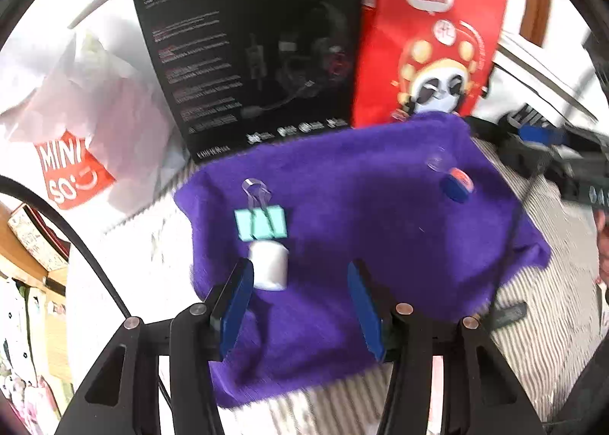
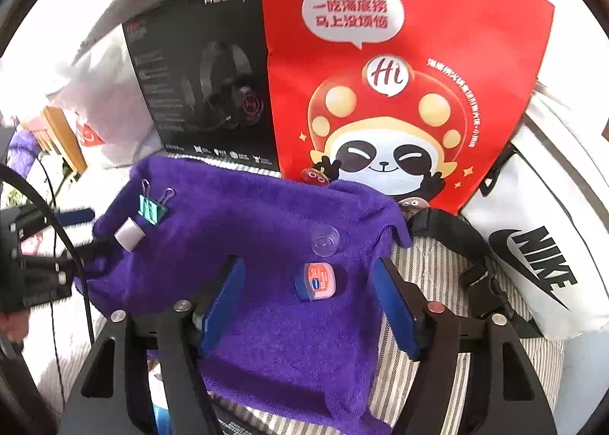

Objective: Organize rigid objects
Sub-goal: 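Lower the white container onto the towel and open the left tool, then grasp the small white USB cylinder with the left tool while the right tool grasps the black stick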

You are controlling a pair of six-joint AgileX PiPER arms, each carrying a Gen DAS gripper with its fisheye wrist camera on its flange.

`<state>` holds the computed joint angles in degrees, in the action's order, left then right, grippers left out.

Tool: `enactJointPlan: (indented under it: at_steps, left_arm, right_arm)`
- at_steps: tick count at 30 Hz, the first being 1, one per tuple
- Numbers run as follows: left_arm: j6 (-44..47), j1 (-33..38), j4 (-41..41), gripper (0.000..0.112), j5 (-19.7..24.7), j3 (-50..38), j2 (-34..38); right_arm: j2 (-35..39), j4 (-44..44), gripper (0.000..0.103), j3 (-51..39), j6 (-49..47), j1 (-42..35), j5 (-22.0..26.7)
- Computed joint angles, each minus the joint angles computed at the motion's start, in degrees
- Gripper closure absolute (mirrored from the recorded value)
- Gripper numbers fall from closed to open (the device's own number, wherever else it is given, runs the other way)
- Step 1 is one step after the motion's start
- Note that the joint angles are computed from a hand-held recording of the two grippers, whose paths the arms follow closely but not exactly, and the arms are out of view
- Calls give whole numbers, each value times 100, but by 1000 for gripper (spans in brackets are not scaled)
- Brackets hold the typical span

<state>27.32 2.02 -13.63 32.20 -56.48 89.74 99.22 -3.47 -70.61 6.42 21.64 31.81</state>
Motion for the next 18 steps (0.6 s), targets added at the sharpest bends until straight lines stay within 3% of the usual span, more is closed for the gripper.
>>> enactJointPlan:
  at_steps: [9,12,16,18]
  left_arm:
    - [1181,663,-1112,63,165,1785,-1077]
    - [1363,938,-1474,63,163,2132,-1167]
    - [1560,910,-1937,63,41,2497,-1345]
    - [1208,622,-1688,63,-93,2600,-1463]
  right_arm:
    - [-882,223,31,468,-62,190,-171]
    - [-1353,-222,30,922,443,374,-237]
    - [-1931,-114,29,1655,657,376,-351]
    - [-2217,-271,29,2048,974,395,-378]
